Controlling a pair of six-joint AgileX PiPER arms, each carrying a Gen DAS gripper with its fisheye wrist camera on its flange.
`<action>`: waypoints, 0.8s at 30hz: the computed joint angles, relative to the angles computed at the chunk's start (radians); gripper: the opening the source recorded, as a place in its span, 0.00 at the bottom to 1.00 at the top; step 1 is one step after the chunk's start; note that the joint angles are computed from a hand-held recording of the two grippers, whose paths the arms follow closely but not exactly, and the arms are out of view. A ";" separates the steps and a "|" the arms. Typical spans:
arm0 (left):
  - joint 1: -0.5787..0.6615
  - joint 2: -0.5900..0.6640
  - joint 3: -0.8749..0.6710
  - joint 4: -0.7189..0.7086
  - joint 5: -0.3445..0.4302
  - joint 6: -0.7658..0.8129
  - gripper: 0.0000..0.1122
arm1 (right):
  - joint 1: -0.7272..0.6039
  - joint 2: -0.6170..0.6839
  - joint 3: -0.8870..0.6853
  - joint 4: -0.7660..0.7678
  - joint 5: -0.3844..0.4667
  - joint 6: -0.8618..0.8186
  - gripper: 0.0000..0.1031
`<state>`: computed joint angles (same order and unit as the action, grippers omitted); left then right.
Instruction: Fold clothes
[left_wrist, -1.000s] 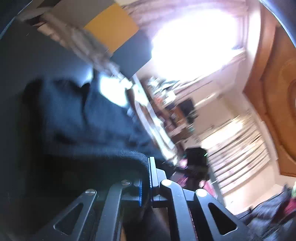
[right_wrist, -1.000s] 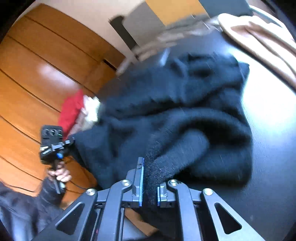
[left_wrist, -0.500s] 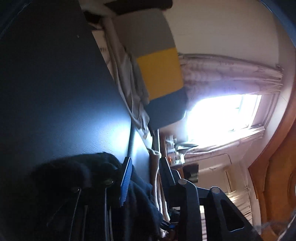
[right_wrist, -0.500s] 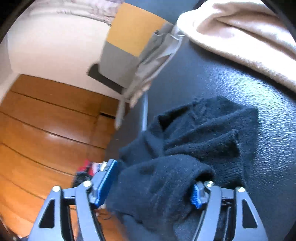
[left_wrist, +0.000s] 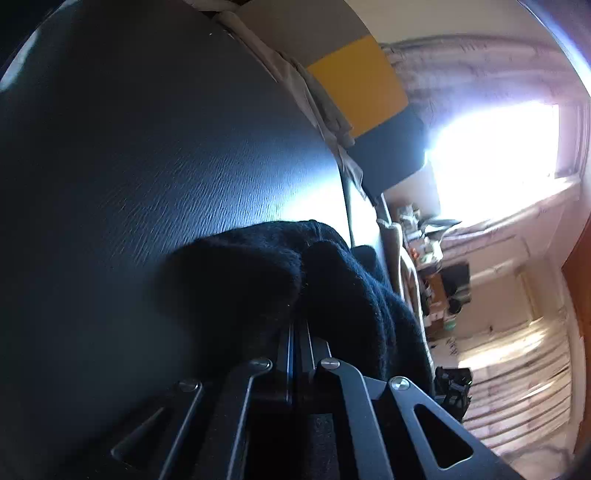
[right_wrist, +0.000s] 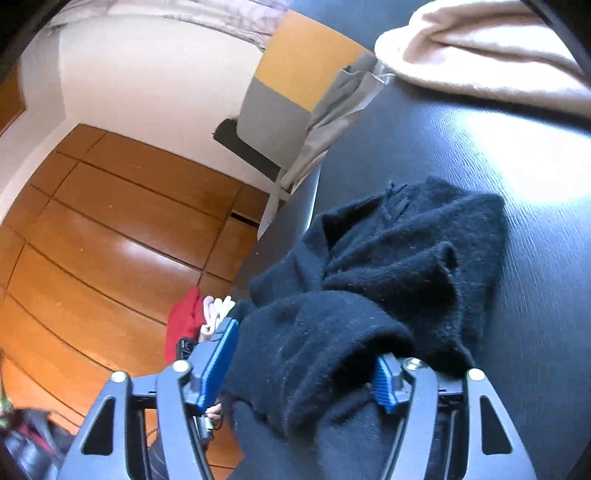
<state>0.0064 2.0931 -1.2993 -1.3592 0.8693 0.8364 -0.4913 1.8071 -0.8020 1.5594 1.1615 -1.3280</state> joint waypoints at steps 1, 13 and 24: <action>-0.005 -0.028 0.020 0.021 -0.019 0.003 0.02 | 0.005 -0.017 0.018 0.000 -0.011 -0.015 0.61; 0.019 -0.270 0.181 0.031 0.012 0.135 0.28 | 0.106 -0.294 -0.023 -0.230 -0.095 0.297 1.00; 0.003 -0.322 0.268 0.066 0.037 0.130 0.31 | 0.226 -0.300 0.074 -0.317 -0.274 0.322 0.92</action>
